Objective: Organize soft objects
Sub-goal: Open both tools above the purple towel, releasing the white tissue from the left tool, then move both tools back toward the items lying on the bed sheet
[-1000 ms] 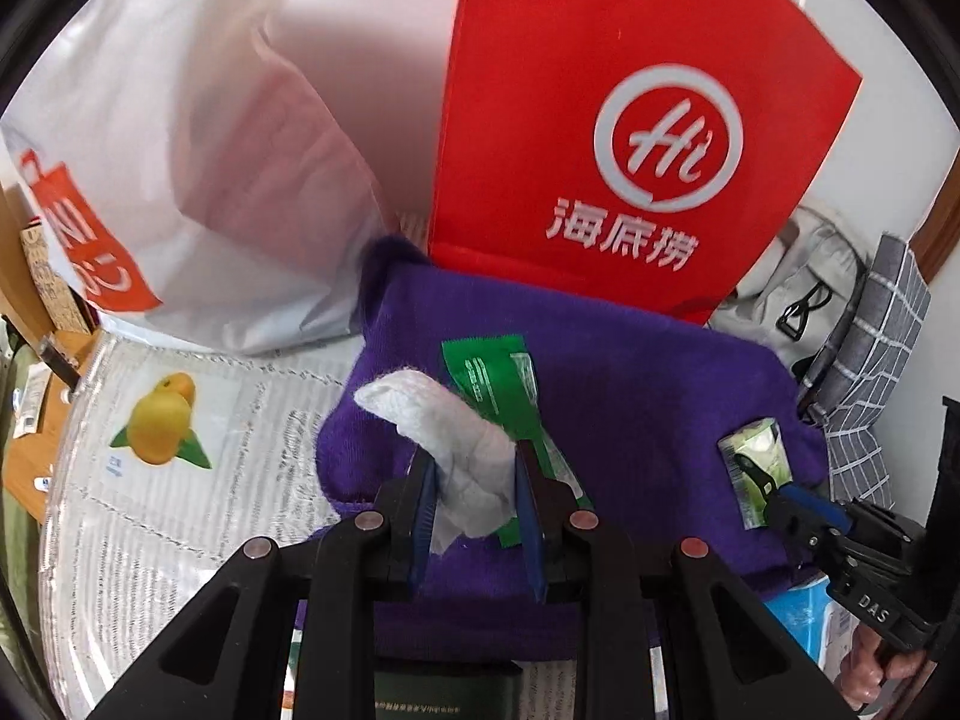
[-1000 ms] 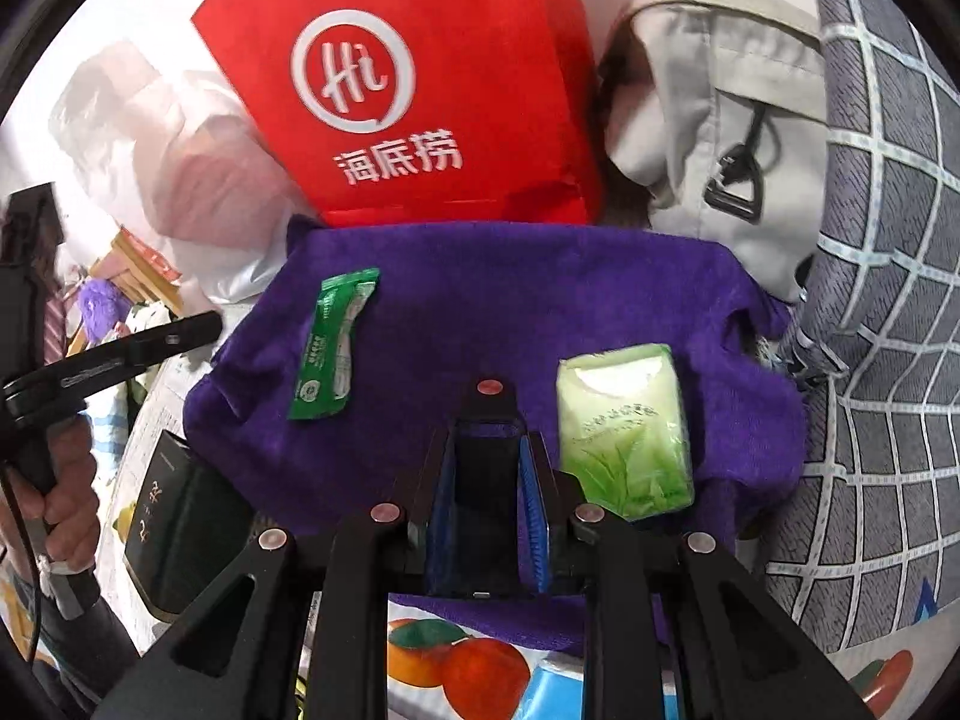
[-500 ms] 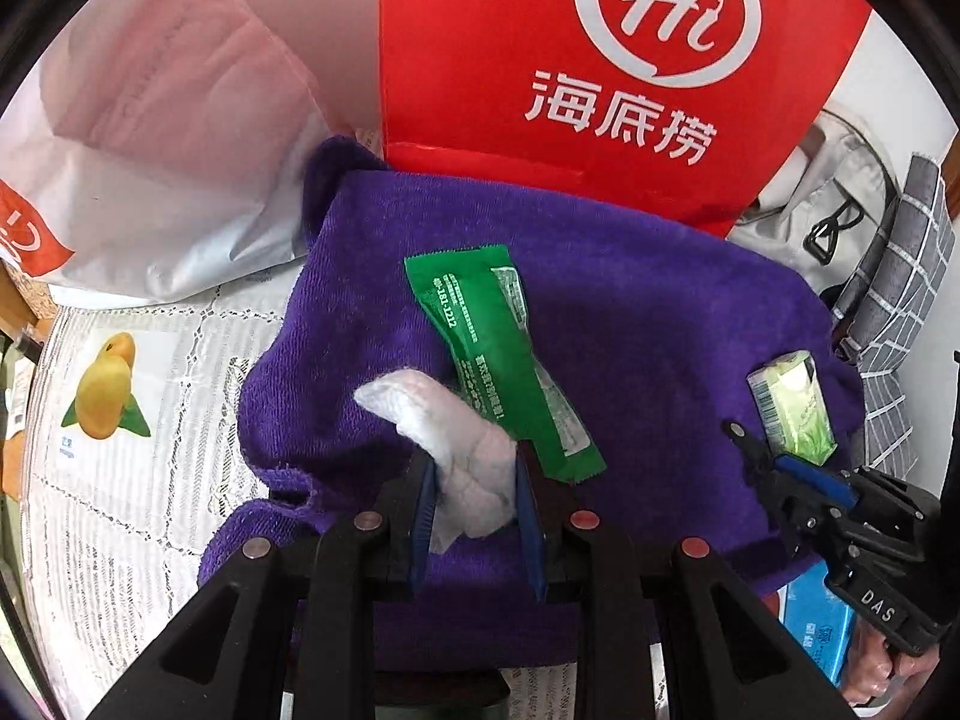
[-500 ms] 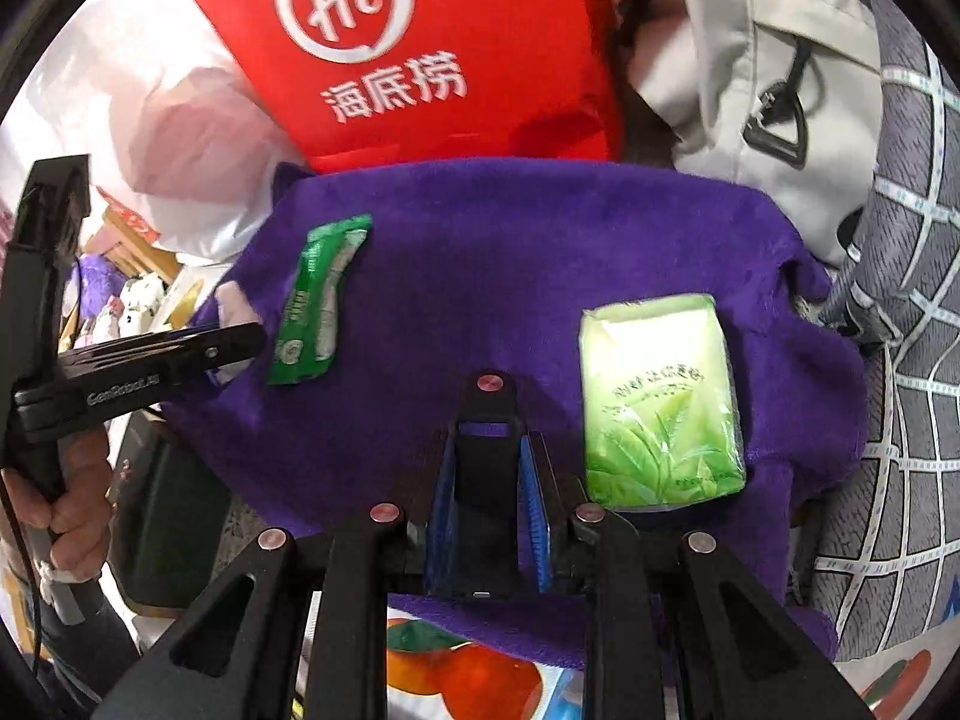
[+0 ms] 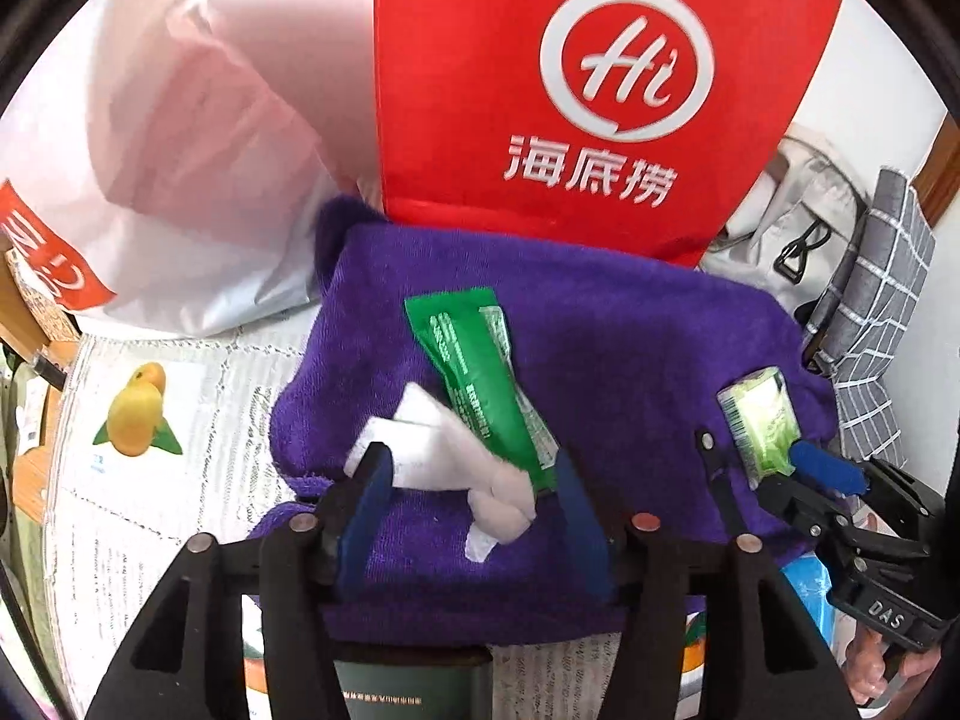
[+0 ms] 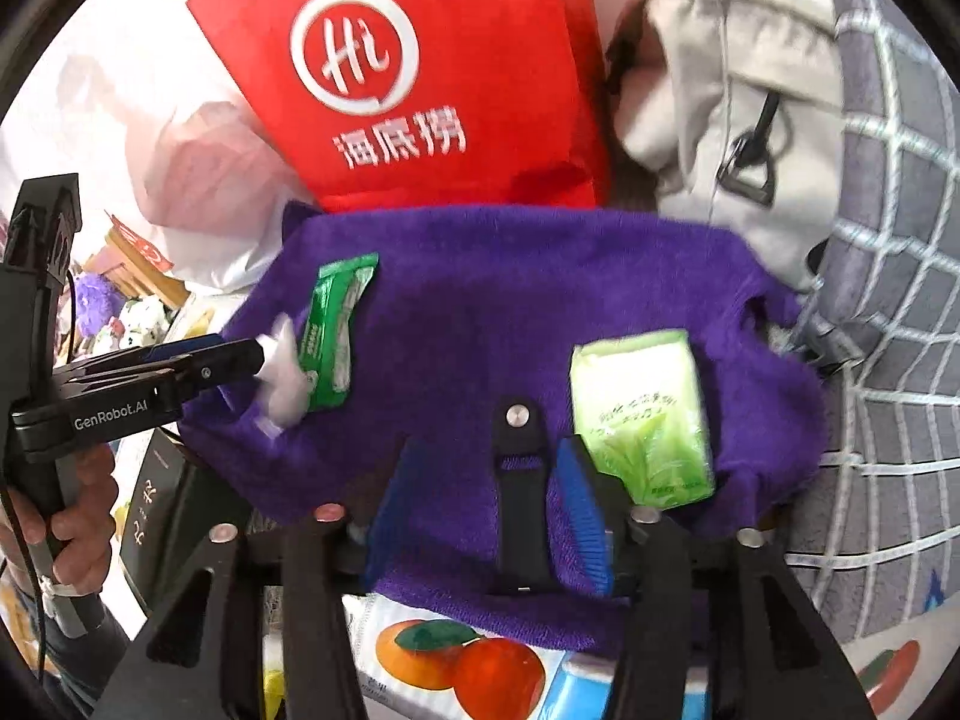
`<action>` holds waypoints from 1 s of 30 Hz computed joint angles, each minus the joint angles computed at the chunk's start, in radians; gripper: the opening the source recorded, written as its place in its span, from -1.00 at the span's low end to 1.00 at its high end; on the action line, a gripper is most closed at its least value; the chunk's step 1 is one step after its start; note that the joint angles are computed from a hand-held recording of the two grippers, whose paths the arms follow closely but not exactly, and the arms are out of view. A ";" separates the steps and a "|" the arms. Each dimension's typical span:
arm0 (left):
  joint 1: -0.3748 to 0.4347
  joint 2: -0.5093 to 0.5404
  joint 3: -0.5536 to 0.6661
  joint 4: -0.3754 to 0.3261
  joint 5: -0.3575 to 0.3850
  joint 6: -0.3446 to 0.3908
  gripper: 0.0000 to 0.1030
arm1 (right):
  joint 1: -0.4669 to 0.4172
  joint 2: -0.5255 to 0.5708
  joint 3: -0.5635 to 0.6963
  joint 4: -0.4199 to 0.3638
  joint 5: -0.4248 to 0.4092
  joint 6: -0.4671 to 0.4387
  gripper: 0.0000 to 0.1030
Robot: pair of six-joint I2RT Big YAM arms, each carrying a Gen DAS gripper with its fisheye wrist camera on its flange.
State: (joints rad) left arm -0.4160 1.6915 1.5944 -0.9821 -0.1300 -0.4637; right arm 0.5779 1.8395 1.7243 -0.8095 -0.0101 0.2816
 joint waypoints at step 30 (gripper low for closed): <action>-0.182 -0.427 -0.237 0.054 -0.093 -0.052 0.11 | 0.176 -0.524 -0.543 0.074 0.266 0.194 0.29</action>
